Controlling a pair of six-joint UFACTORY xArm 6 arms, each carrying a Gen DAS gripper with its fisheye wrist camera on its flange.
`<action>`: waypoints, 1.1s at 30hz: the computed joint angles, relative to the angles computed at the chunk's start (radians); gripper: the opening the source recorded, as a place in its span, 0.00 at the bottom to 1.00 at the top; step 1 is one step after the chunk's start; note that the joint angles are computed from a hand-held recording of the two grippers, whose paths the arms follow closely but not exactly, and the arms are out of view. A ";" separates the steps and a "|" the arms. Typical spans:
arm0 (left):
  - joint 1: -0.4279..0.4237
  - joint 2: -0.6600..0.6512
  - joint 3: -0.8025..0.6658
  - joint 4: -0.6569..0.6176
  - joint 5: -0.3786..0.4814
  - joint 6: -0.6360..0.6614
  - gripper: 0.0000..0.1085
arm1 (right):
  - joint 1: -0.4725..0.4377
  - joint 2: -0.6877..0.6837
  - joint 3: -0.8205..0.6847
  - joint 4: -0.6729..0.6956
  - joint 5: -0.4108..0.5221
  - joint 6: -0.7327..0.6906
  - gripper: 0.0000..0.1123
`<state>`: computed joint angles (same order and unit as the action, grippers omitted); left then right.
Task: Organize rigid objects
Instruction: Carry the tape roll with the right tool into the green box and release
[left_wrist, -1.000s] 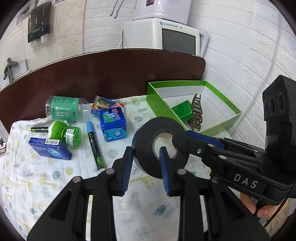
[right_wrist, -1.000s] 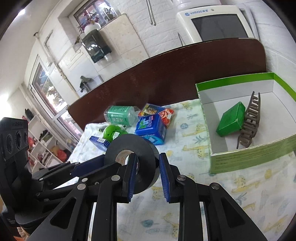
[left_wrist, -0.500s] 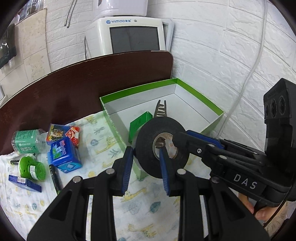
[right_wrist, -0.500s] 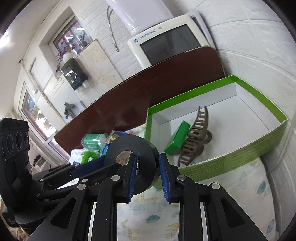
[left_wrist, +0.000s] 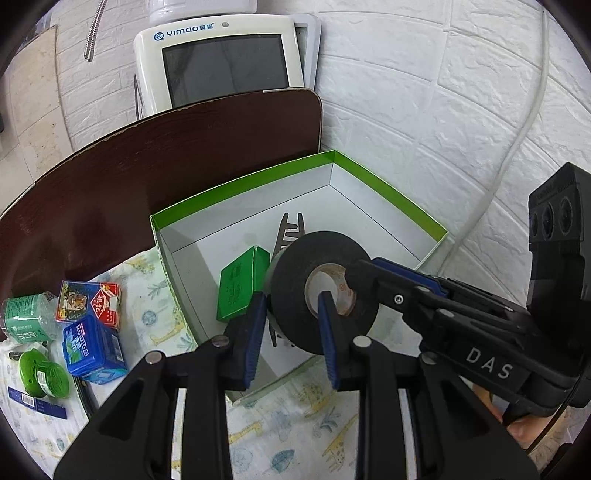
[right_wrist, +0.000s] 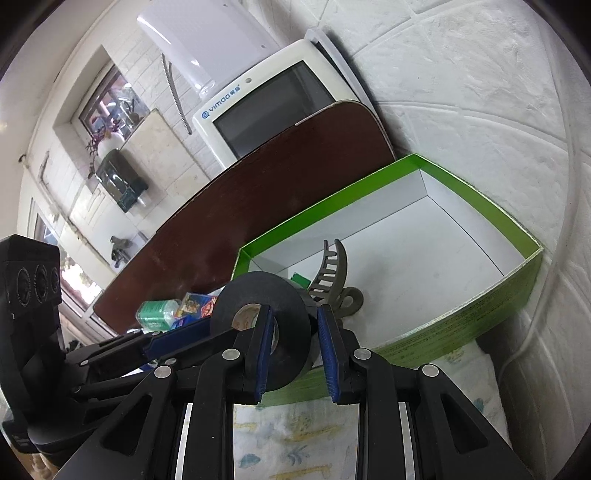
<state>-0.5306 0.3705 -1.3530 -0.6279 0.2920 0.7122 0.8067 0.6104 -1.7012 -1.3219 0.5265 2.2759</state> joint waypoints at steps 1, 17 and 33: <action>0.000 0.009 -0.012 0.014 0.004 -0.010 0.23 | -0.004 -0.001 0.003 -0.006 -0.002 0.007 0.25; 0.013 0.150 -0.182 0.101 0.116 -0.095 0.06 | -0.055 0.053 -0.038 0.061 -0.016 -0.069 0.24; 0.031 0.072 -0.067 0.098 0.037 -0.081 0.16 | -0.031 0.075 -0.099 0.127 0.025 -0.174 0.24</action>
<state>-0.4998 0.4426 -1.4200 -0.5299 0.3292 0.6312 0.7755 0.6858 -1.8001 -1.1946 0.5518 2.1024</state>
